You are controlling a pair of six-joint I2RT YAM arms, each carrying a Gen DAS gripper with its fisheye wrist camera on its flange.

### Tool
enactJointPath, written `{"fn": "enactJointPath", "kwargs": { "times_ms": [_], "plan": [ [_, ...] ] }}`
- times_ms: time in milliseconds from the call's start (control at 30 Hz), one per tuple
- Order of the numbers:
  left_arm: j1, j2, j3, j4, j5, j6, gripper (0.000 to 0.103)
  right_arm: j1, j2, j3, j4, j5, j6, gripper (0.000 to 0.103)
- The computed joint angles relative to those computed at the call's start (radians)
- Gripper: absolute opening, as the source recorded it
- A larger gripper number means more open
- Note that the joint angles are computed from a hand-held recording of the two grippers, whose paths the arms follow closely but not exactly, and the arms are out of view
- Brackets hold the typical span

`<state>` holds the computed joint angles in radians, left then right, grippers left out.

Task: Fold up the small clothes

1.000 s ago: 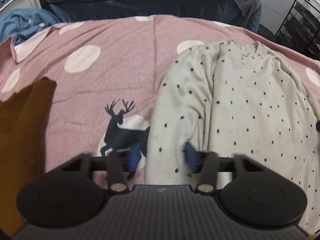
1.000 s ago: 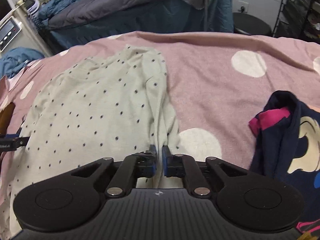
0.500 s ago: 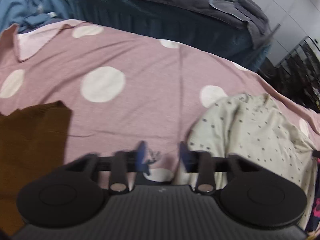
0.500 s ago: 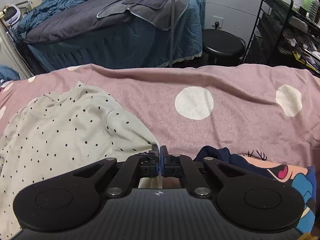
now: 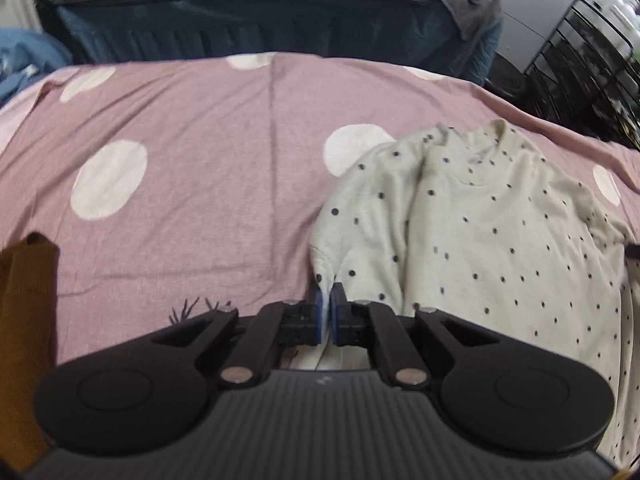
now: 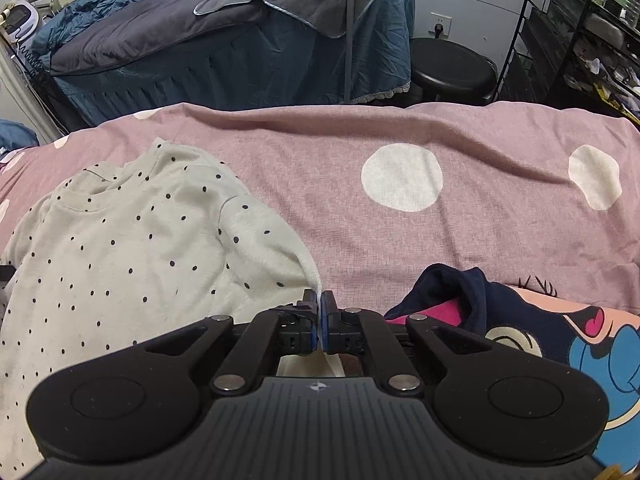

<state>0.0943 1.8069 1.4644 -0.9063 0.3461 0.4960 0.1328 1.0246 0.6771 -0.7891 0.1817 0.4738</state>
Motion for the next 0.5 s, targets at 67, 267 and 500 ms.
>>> {"fn": "enactJointPath", "kwargs": {
  "times_ms": [67, 267, 500],
  "plan": [
    [0.007, -0.015, 0.014, 0.025, -0.009, -0.007, 0.003, -0.012, -0.001, 0.001, 0.002, -0.001, -0.009, 0.004],
    [0.028, 0.199, 0.355, 0.009, -0.157, 0.005, 0.003, -0.074, 0.026, 0.022, 0.018, 0.003, -0.056, 0.002],
    [0.004, 0.291, 0.411, -0.006, -0.273, 0.035, 0.008, -0.077, 0.124, 0.035, 0.021, 0.047, -0.064, 0.001]
  ]
}}
